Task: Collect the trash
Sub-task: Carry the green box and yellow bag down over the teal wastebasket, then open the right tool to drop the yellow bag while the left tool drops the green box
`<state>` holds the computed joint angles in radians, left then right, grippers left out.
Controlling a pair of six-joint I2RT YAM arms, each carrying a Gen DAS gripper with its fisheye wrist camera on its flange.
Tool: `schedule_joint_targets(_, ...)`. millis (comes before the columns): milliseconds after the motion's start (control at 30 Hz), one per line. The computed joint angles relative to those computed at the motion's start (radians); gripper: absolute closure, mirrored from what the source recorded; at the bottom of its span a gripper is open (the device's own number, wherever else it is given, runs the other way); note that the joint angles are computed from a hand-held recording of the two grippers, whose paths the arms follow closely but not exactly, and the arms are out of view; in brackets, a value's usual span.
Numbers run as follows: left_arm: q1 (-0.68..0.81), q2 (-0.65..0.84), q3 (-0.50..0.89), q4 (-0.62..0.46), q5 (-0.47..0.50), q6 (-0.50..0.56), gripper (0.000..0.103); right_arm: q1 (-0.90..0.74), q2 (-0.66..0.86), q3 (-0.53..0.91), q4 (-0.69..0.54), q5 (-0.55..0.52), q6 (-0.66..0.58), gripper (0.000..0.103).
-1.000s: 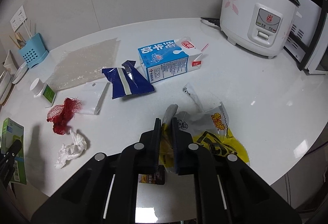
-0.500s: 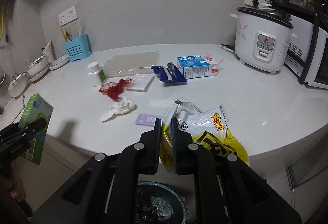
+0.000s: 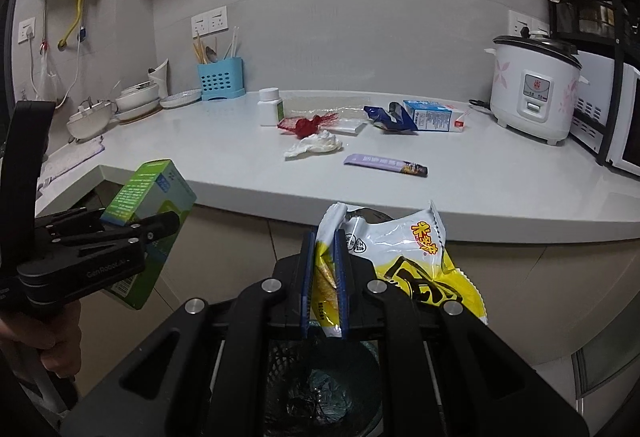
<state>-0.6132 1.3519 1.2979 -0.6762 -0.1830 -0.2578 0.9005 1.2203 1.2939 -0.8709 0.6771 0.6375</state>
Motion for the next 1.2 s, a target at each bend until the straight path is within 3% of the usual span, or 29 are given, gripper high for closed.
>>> schedule_joint_targets(267,-0.008,-0.044,-0.281,0.199,0.02,-0.02,0.056,0.025,-0.019,-0.26,0.17,-0.073,0.075,0.094)
schedule_joint_targets(533,-0.014,0.012,-0.468,0.373,0.046,-0.037,0.056,0.012,0.032,-0.453,0.323,-0.142,0.134,0.094)
schedule_joint_targets(733,-0.011,0.089,-0.526,0.456,0.062,-0.031,0.056,-0.032,0.138,-0.526,0.445,-0.228,0.139,0.094)
schedule_joint_targets(1133,0.033,0.208,-0.525,0.496,0.108,-0.033,0.056,-0.127,0.306,-0.582,0.627,-0.382,0.113,0.092)
schedule_joint_targets(1200,0.035,0.217,-0.525,0.497,0.111,-0.033,0.056,-0.136,0.323,-0.591,0.651,-0.406,0.117,0.087)
